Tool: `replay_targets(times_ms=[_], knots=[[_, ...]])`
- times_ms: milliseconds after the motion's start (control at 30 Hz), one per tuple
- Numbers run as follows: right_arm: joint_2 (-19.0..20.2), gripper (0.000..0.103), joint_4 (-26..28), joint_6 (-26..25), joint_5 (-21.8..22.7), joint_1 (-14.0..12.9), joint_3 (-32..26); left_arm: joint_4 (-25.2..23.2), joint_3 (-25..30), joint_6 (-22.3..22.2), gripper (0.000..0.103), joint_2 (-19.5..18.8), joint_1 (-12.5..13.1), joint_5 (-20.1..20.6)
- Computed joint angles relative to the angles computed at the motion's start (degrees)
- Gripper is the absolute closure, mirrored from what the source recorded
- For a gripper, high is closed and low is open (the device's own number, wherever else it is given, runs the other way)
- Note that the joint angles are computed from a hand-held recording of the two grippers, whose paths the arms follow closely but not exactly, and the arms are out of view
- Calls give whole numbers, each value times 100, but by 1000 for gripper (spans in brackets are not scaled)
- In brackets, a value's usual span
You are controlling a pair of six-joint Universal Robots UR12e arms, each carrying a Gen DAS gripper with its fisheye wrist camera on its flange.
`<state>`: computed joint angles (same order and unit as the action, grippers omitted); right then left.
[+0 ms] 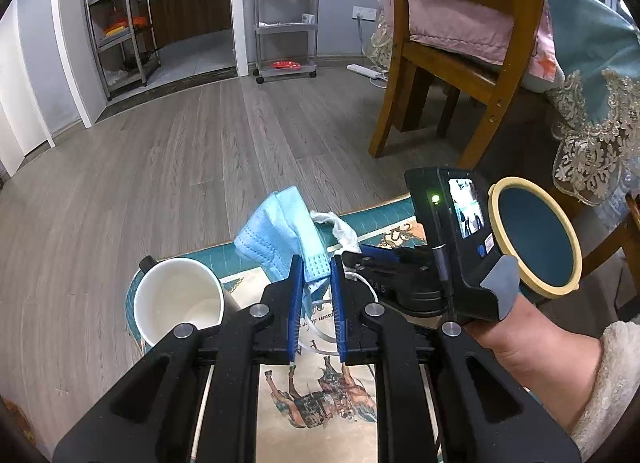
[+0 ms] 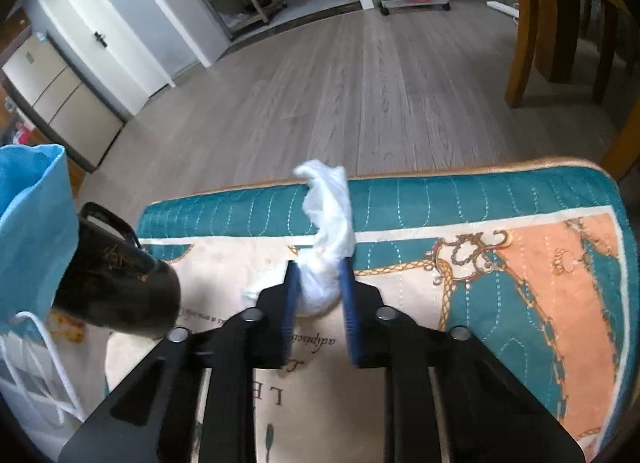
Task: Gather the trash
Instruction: 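Carry mask and tissue over the teal bin while both tools open to drop them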
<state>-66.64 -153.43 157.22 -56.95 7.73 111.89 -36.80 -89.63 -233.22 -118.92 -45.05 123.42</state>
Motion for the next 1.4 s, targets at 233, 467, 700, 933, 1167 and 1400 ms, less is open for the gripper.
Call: replay_targets(times_ms=[233,467,700,933,1167,1400], knots=[[-262,86,-60,-142,-15,-138,169,178,-42,117,90,56,-39,103],[-673,86,-103,-80,192,-524,352,359,64,279,90,7,-78,97],[-1276,86,-455,145,484,-1081,646,496,389,664,90,-185,-192,146],[-1708,86,-297,-146,556,-1582,817,541,907,1025,90,-495,-274,138],[-1903,86,-191,-527,425,-2098,875,505,1769,1506,90,-1069,-294,-165],[-1651,86,-268,-578,68,-2414,724,273,2941,1998,90,-1846,-311,-675]])
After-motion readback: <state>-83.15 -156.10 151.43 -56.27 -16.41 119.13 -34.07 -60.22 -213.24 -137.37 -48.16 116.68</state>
